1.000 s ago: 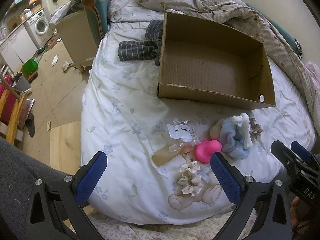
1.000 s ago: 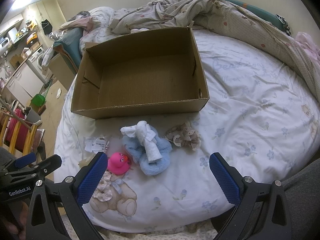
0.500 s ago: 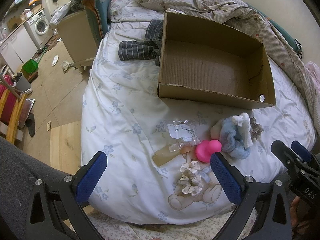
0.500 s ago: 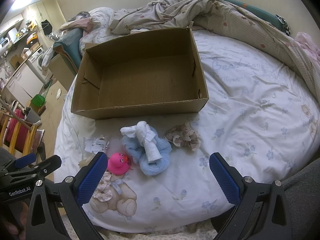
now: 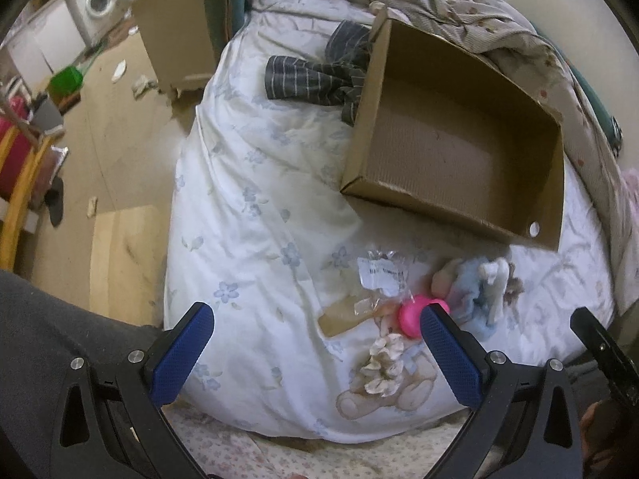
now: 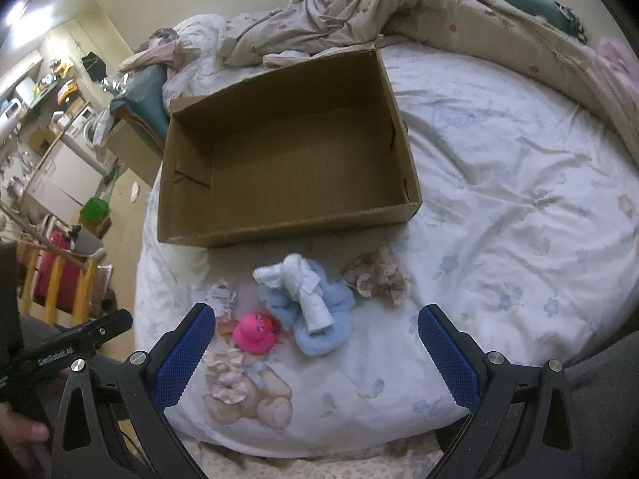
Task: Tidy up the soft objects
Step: 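Grasp the clear plastic bag with the left gripper while the right tool waits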
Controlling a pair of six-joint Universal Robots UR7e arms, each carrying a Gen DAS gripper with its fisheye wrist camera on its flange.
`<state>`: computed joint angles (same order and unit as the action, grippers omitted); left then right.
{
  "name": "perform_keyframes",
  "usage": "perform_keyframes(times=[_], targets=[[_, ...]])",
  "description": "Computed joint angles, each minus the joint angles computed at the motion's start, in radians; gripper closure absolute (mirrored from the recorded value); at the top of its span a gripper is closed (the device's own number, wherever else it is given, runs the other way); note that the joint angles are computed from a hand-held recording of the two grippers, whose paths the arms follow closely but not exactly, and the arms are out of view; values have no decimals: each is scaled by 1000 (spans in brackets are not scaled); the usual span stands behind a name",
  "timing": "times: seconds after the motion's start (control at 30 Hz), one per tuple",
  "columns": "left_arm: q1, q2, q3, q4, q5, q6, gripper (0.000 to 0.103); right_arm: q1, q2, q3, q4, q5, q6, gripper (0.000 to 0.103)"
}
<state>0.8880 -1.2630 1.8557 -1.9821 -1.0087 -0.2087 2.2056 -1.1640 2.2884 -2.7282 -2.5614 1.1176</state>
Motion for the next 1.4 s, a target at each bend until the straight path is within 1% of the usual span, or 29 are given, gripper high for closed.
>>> perform_keyframes(times=[0.03, 0.07, 0.1, 0.13, 0.2, 0.27, 0.3, 0.33, 0.37, 0.43, 0.53, 0.6, 0.67, 0.7, 0.73, 0.77, 0.83, 0.9, 0.93, 1.07, 1.17, 1.23, 1.3, 1.33, 1.4], targets=[[2, 11, -17, 21, -2, -13, 0, -7, -11, -1, -3, 15, -18, 0], [7, 23, -34, 35, -20, -23, 1, -14, -20, -1, -13, 29, -40, 0], [11, 34, -49, 45, -42, -27, 5, -20, -29, -2, -17, 38, -56, 0], [15, 44, -57, 38, -63, -21, 7, -27, -36, -2, -24, 47, -75, 0], [18, 71, -72, 31, -93, -7, 8, -43, -46, 2, -51, 67, -126, 0], [23, 108, -92, 52, -123, -5, 14, -65, -50, 9, -79, 87, -167, 0], [26, 123, -99, 61, -134, -11, 20, -75, -52, 13, -90, 94, -177, 0], [25, 142, -105, 74, -138, -16, 23, -85, -51, 20, -104, 100, -184, 0], [23, 158, -103, 72, -130, -12, 24, -94, -50, 28, -119, 104, -188, 0], [19, 185, -97, 64, -115, -1, 31, -111, -43, 47, -151, 112, -184, 0], [24, 229, -99, 75, -112, -1, 35, -136, -42, 63, -149, 132, -159, 0], [24, 257, -94, 68, -94, 6, 35, -141, -44, 67, -163, 133, -165, 0], [25, 277, -90, 55, -77, 14, 39, -145, -43, 66, -174, 132, -175, 0], [27, 284, -89, 53, -72, 14, 46, -148, -44, 66, -175, 136, -177, 0], [30, 289, -89, 51, -76, 12, 56, -152, -44, 67, -178, 142, -178, 0], [37, 293, -89, 48, -92, 12, 60, -155, -44, 67, -180, 148, -178, 0], [48, 300, -97, 58, -123, 7, 75, -162, -41, 67, -184, 155, -184, 0], [46, 299, -88, 28, -121, 13, 83, -164, -37, 65, -189, 158, -193, 0], [46, 292, -86, 23, -130, 14, 85, -165, -36, 63, -191, 159, -196, 0], [37, 247, -77, 16, -183, 22, 87, -166, -34, 60, -201, 165, -205, 0], [26, 215, -70, -1, -196, 30, 87, -169, -33, 64, -219, 170, -212, 0], [28, 197, -66, -5, -202, 35, 87, -173, -35, 73, -255, 182, -220, 0], [33, 202, -93, 35, -215, 35, 87, -179, -40, 81, -279, 195, -220, 0], [38, 201, -105, 60, -214, 36, 87, -180, -41, 82, -276, 196, -215, 0], [44, 206, -97, 56, -188, 28, 87, -180, -41, 77, -256, 194, -202, 0]])
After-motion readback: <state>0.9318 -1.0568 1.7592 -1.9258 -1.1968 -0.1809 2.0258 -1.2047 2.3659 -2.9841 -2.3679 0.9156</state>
